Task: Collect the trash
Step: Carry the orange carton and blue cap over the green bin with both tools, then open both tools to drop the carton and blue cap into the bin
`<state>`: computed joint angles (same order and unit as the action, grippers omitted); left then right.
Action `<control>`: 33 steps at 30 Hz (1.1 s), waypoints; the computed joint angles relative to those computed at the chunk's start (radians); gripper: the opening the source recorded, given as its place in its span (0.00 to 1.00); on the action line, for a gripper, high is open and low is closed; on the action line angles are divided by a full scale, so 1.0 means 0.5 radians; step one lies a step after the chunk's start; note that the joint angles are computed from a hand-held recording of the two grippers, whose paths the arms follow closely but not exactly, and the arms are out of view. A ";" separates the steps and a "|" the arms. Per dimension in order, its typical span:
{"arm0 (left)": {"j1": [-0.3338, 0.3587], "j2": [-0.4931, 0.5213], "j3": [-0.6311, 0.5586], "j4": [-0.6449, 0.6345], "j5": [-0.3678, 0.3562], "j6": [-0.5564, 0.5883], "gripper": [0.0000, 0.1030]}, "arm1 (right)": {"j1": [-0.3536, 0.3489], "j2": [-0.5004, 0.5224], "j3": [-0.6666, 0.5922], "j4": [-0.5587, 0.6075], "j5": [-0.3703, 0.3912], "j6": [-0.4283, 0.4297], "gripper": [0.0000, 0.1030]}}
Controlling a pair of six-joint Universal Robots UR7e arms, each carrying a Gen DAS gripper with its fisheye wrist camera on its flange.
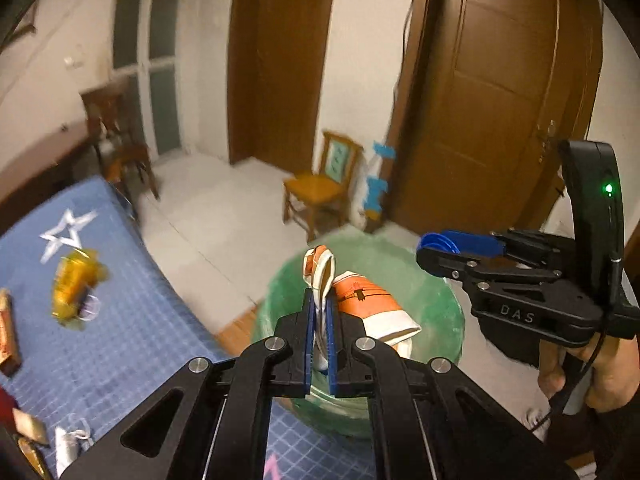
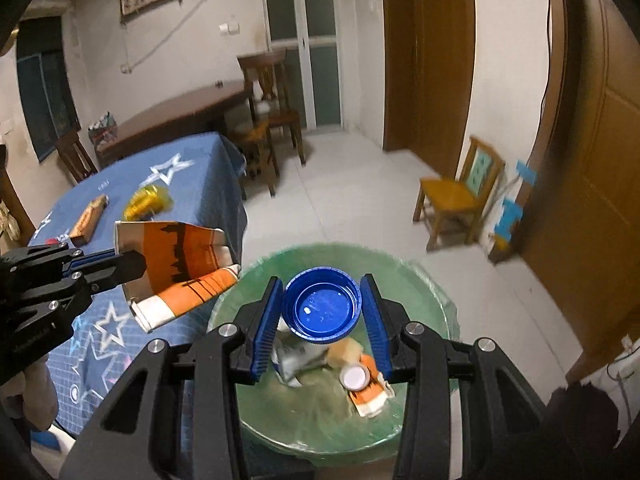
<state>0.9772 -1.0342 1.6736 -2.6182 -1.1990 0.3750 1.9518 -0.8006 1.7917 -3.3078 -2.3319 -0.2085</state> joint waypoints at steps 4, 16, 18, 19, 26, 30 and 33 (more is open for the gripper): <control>0.042 0.162 -0.189 0.279 -0.051 -0.051 0.06 | -0.079 -0.043 -0.001 0.209 0.068 0.131 0.37; 0.115 0.498 -0.526 0.548 -0.054 -0.070 0.06 | -0.164 -0.097 0.006 0.359 0.133 0.197 0.37; 0.121 0.514 -0.545 0.556 -0.049 -0.072 0.06 | -0.174 -0.109 0.014 0.359 0.149 0.199 0.37; 0.125 0.521 -0.549 0.553 -0.046 -0.072 0.06 | -0.177 -0.113 0.018 0.354 0.154 0.198 0.37; 0.124 0.510 -0.512 0.521 -0.034 -0.054 0.06 | -0.183 -0.120 0.028 0.341 0.167 0.196 0.38; 0.118 0.501 -0.497 0.513 -0.022 -0.060 0.07 | -0.198 -0.136 0.036 0.340 0.205 0.209 0.39; 0.119 0.493 -0.504 0.516 -0.002 -0.098 0.28 | -0.201 -0.144 0.046 0.298 0.203 0.205 0.48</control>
<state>1.0367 -0.7877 1.4217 -2.3601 -1.2000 0.3261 1.8515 -0.8725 1.8145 -3.1589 -2.2305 -0.1062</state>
